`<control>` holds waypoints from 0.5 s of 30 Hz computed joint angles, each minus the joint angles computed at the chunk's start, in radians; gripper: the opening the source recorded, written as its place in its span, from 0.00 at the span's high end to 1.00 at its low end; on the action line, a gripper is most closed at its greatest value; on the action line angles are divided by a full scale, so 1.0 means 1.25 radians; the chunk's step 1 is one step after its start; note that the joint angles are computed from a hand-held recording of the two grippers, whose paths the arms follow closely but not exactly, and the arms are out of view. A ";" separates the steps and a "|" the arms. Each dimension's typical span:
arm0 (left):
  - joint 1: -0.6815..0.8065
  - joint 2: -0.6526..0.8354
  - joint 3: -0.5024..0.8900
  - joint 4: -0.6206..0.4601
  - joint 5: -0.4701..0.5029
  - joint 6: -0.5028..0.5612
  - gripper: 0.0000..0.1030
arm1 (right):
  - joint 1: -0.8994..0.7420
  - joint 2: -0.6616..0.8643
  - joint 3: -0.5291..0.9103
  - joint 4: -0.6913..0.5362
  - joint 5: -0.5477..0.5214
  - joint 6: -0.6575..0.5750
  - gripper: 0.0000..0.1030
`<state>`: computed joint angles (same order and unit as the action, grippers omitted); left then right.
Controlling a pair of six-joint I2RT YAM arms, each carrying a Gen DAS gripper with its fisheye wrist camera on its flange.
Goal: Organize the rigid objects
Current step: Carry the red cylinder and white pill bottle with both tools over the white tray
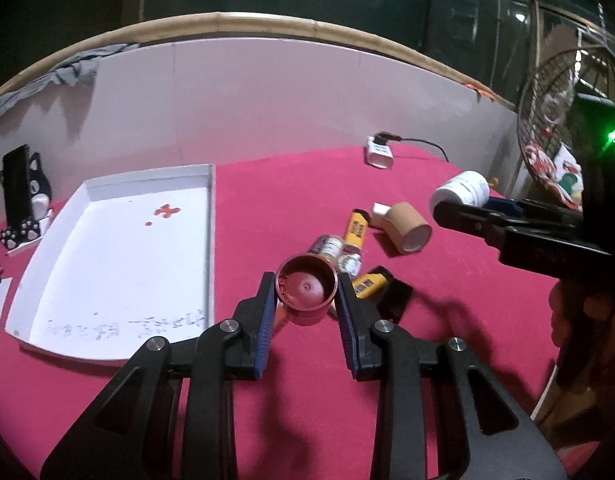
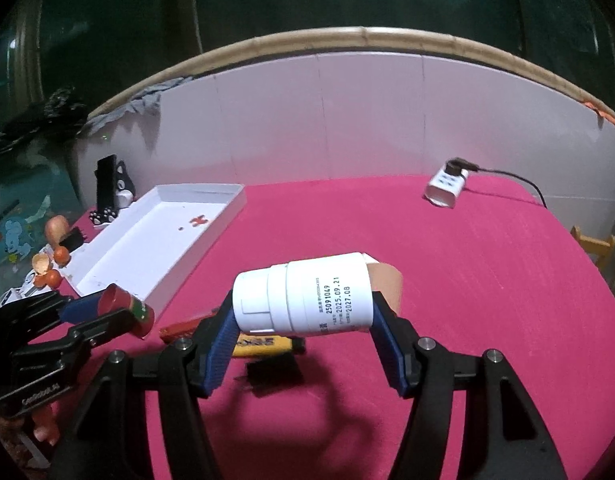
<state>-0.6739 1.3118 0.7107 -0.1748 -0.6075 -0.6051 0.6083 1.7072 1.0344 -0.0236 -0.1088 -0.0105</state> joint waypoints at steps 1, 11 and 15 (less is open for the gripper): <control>0.004 -0.010 -0.003 -0.007 -0.004 -0.005 0.72 | 0.005 0.001 0.004 0.000 0.001 -0.002 0.39; 0.062 -0.135 -0.038 -0.094 -0.057 -0.039 0.72 | 0.080 0.043 0.085 -0.029 0.013 -0.017 0.39; 0.094 -0.197 -0.060 -0.126 -0.067 -0.042 0.72 | 0.107 0.073 0.130 -0.048 0.011 -0.012 0.39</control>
<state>-0.5566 1.0654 0.6362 -0.3318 -0.6919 -0.6575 0.7424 1.7979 1.1969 -0.0833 -0.0946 -0.0255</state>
